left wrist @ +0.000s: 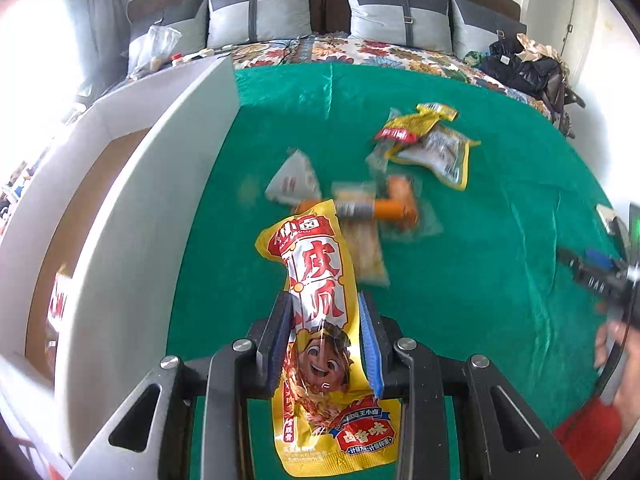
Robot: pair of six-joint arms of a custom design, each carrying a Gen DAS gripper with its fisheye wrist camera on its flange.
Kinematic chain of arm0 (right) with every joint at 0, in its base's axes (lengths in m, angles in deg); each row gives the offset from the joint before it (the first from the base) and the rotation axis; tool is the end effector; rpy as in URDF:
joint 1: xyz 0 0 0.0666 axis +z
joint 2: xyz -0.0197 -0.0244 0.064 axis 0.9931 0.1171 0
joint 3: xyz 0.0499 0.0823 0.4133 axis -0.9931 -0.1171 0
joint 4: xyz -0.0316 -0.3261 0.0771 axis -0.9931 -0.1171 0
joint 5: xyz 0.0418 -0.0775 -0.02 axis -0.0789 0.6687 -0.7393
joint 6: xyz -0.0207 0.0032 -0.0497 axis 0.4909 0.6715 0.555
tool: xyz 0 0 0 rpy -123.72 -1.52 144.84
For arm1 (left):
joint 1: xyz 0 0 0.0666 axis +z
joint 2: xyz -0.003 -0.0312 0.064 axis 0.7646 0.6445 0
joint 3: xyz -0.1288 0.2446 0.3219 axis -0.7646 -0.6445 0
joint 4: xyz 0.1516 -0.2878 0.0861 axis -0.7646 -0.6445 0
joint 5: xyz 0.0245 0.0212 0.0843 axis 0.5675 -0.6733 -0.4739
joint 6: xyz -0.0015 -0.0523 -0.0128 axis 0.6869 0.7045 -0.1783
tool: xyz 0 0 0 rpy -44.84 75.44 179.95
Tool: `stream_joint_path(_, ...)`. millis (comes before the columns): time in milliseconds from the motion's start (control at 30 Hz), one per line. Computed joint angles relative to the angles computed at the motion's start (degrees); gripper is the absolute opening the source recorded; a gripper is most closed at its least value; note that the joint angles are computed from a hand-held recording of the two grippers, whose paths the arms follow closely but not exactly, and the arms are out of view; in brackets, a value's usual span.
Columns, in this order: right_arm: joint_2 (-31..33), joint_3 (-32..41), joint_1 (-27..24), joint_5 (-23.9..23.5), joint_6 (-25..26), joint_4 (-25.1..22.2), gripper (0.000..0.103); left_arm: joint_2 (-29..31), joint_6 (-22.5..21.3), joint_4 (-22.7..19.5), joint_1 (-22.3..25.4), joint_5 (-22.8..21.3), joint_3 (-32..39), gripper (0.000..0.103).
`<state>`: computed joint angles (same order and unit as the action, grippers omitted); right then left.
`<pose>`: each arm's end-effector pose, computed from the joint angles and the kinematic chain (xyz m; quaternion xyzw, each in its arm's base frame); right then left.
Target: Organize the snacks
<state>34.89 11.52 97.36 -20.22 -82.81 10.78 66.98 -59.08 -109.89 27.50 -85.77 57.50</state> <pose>0.5675 0.1329 0.3679 0.0719 0.9441 -0.0304 0.3202 0.5551 -0.2239 0.4452 0.0644 0.9564 -0.0237 0.2838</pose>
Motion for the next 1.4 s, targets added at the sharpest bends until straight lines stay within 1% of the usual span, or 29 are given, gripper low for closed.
stream_joint_path(67, 0.02, 0.03, 0.0, 0.0, 0.0, -0.01, 0.095, -2.04, 1.19, 2.37, 0.06, -0.81, -4.96, 0.032)
stream_joint_path(100, 0.04, 0.08, 0.01, 0.04, -0.02, -0.1, 0.095, -2.37, 1.51, 2.97, 0.08, -1.07, -6.31, 0.032)
stream_joint_path(200, 0.05, 0.11, 0.02, 0.09, -0.04, -0.17, 0.095, -2.48, 0.39, 4.09, 0.0, -2.13, -9.38, 0.032)
stream_joint_path(233, 0.05, 0.11, 0.02, 0.09, -0.04, -0.17, 0.095, -2.18, -0.02, 4.09, -0.04, -2.53, -9.75, 0.034)
stream_joint_path(267, 0.04, 0.1, 0.02, 0.09, -0.05, -0.18, 0.095, -2.1, -0.19, 4.58, -0.1, -3.36, -10.21, 0.041)
stream_joint_path(300, 0.04, 0.1, 0.02, 0.09, -0.05, -0.18, 0.095, -2.09, -0.19, 4.92, -0.04, -3.47, -10.54, 0.044)
stream_joint_path(333, 0.04, 0.1, 0.02, 0.09, -0.05, -0.18, 0.095, -2.01, 0.08, 4.9, 0.05, -3.66, -10.65, 0.049)
stream_joint_path(400, 0.05, 0.12, 0.02, 0.1, -0.05, -0.19, 0.095, -2.03, 0.66, 5.07, 0.5, -2.94, -11.17, 0.056)
stream_joint_path(467, 0.05, 0.12, 0.02, 0.1, -0.05, -0.19, 0.095, -2.41, 1.42, 5.84, 0.94, -2.63, -12.11, 0.068)
stream_joint_path(500, 0.02, 0.09, 0.01, 0.08, -0.04, -0.18, 0.095, -2.42, 1.79, 5.77, 1.21, -2.52, -12.17, 0.071)
stream_joint_path(567, 0.05, 0.11, 0.02, 0.08, -0.04, -0.18, 0.095, -2.52, 2.87, 6.07, 1.84, -1.84, -12.72, 0.083)
stream_joint_path(633, 0.04, 0.1, 0.01, 0.07, -0.03, -0.18, 0.095, -2.73, 3.79, 6.34, 2.41, -1.36, -13.29, 0.09)
stream_joint_path(700, 0.04, 0.1, 0.01, 0.07, -0.03, -0.18, 0.095, -2.98, 3.59, 6.83, 2.49, -1.41, -13.89, 0.093)
stream_joint_path(767, 0.04, 0.1, 0.01, 0.07, -0.03, -0.18, 0.095, -3.14, 3.38, 7.09, 2.6, -1.35, -14.35, 0.098)
stream_joint_path(967, 0.04, 0.1, 0.0, 0.07, -0.03, -0.18, 0.095, -3.56, 2.54, 7.33, 2.65, -0.87, -15.14, 0.102)
stream_joint_path(1400, 0.05, 0.13, 0.01, 0.1, -0.06, -0.24, 0.095, -3.88, 1.71, 7.05, 2.38, -0.24, -15.4, 0.103)
